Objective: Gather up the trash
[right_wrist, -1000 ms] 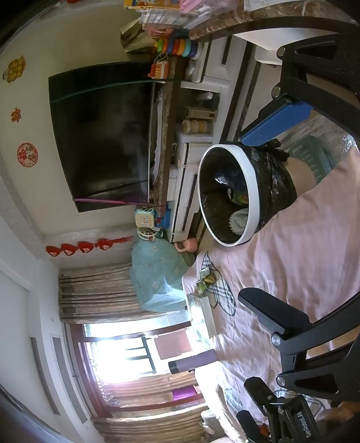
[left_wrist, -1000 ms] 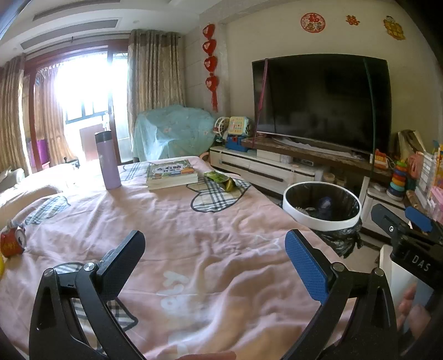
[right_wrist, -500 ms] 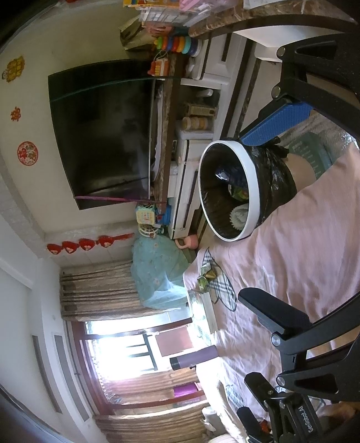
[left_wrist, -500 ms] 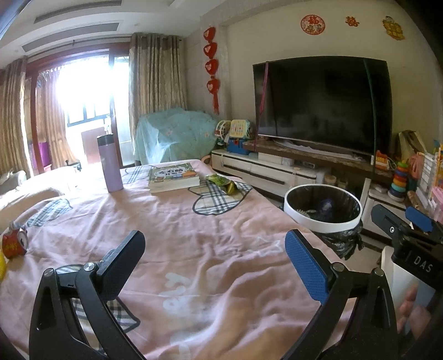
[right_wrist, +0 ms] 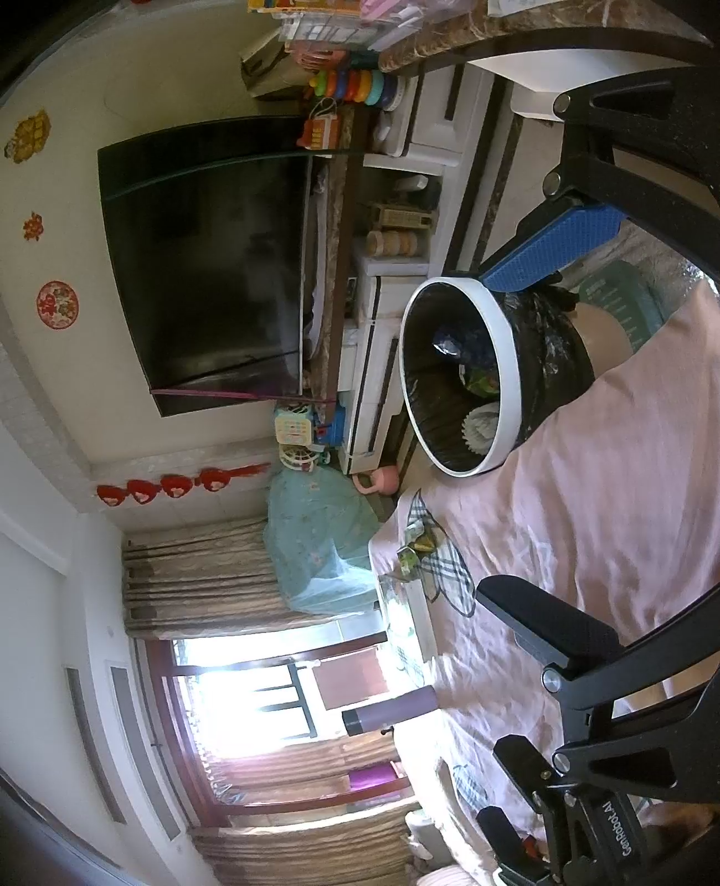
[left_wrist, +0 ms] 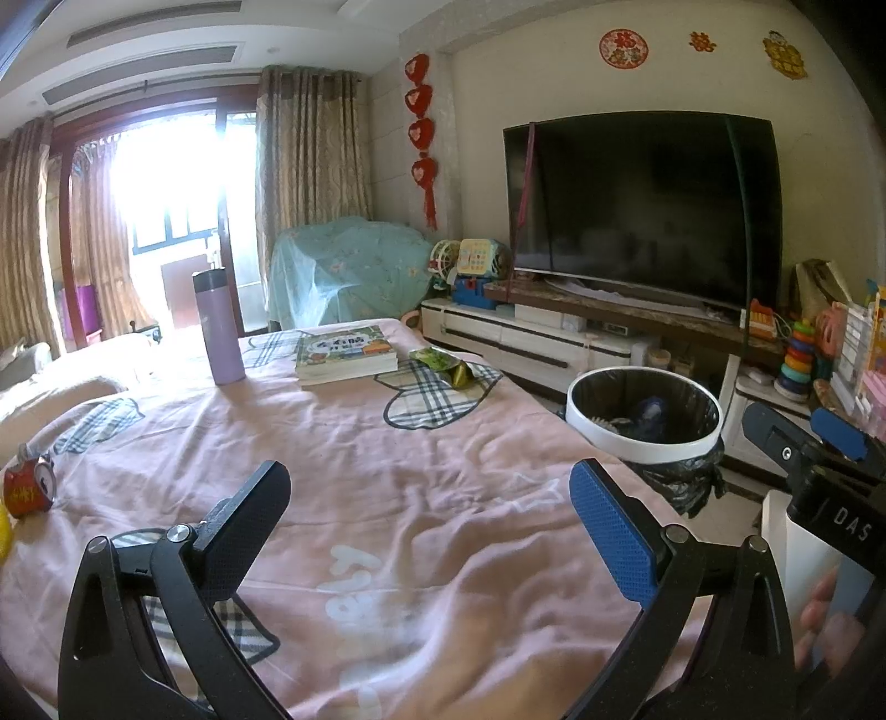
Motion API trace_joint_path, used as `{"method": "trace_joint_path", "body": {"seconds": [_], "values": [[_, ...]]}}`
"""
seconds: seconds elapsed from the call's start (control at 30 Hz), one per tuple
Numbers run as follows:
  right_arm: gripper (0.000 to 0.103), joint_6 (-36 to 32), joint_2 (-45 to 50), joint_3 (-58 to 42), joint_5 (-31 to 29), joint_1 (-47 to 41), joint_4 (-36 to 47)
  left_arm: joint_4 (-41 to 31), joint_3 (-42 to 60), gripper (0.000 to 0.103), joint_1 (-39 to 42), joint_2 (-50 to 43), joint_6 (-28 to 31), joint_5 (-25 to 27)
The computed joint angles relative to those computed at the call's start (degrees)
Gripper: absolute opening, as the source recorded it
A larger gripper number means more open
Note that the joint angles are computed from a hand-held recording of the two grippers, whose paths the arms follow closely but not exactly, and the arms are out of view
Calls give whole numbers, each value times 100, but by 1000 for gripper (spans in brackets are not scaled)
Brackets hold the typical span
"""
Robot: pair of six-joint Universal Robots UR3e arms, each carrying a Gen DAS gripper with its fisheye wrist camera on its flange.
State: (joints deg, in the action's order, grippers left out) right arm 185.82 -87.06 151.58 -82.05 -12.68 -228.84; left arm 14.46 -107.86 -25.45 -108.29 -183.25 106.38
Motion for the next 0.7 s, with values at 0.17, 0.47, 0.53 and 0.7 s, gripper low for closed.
{"method": "trace_joint_path", "body": {"seconds": [0.17, 0.47, 0.53, 0.7], "values": [[103, 4, 0, 2, -10, 9, 0, -15, 8, 103, -17, -6, -11, 21], [103, 3, -33, -43, -65, 81, 54, 2, 12, 103, -24, -15, -13, 37], [103, 15, -58, -62, -77, 105, 98, -4, 11, 103, -20, -13, -16, 23], [103, 22, -77, -72, -78, 114, 122, -9, 3, 103, -23, -10, -22, 27]]}}
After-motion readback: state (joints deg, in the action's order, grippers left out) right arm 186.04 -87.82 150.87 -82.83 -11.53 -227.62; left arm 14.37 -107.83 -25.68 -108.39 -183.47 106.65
